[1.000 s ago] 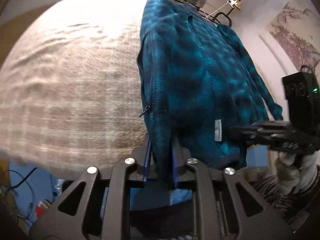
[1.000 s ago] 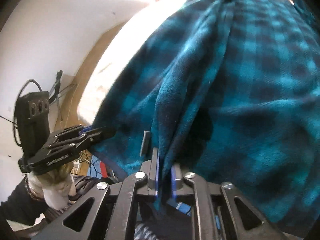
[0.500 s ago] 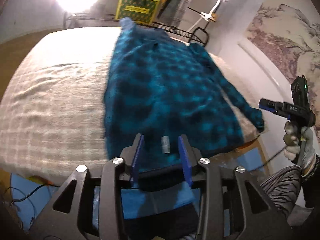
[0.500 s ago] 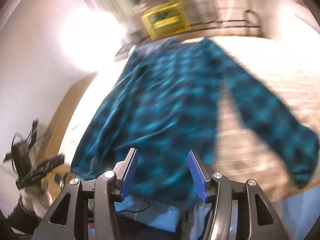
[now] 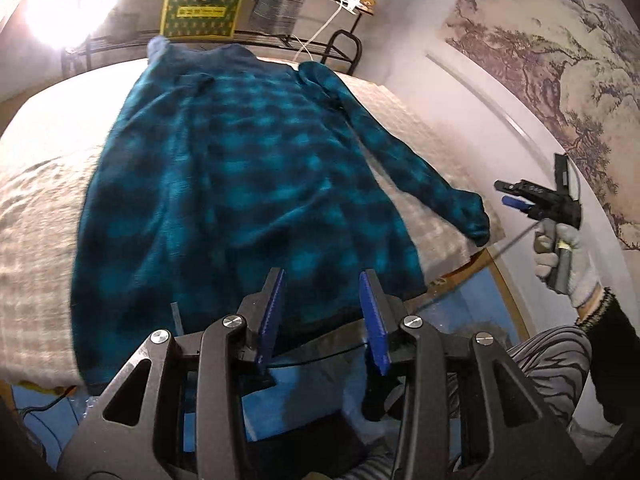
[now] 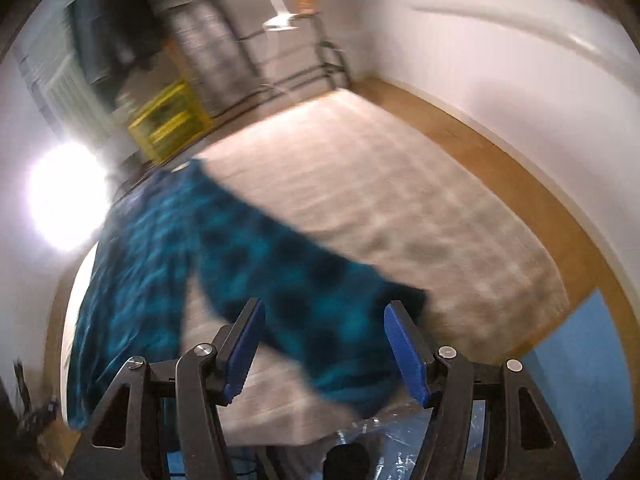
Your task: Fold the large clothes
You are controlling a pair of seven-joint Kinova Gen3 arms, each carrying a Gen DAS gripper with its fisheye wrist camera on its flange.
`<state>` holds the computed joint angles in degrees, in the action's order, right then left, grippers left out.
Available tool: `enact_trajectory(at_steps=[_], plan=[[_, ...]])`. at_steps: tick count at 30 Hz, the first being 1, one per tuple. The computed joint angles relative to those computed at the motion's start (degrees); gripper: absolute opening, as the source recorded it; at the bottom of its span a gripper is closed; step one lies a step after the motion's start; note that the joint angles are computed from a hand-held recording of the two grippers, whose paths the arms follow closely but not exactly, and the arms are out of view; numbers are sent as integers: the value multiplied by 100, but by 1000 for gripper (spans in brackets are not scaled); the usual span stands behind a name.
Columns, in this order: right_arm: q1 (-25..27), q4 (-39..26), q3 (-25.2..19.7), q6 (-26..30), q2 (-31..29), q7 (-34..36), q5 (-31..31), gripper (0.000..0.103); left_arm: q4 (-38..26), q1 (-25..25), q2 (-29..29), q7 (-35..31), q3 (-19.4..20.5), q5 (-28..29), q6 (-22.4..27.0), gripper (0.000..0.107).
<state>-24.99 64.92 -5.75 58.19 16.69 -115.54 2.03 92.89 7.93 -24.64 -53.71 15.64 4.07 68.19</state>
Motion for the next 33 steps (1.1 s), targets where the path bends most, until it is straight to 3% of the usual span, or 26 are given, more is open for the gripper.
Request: enact_trajectory(at_steps=[6, 10, 11, 12, 14, 15, 25, 33], plan=[[381, -212, 89, 228, 426, 110, -304, 70, -70, 64, 371, 199, 141, 4, -149, 38], [550, -343, 52, 310, 661, 233, -524, 67, -55, 167, 532, 283, 127, -49, -257, 38], [614, -388, 4, 339, 729, 317, -656, 60, -52, 193, 561, 295, 120, -70, -274, 38], [679, -443, -39, 383, 794, 409, -787, 41, -51, 220, 602, 299, 117, -95, -292, 38], [797, -569, -156, 548, 873, 640, -1095, 20, -48, 274, 649, 303, 90, -125, -323, 38], [801, -593, -174, 578, 876, 698, -1176, 13, -38, 301, 658, 296, 68, -131, -348, 38], [278, -275, -543, -75, 28, 1340, -1726, 7, 225, 340, 472, 228, -295, 98, -681, 38], [-667, -667, -885, 72, 166, 1916, -1733, 7, 484, 176, 178, 174, -544, 353, -804, 38]])
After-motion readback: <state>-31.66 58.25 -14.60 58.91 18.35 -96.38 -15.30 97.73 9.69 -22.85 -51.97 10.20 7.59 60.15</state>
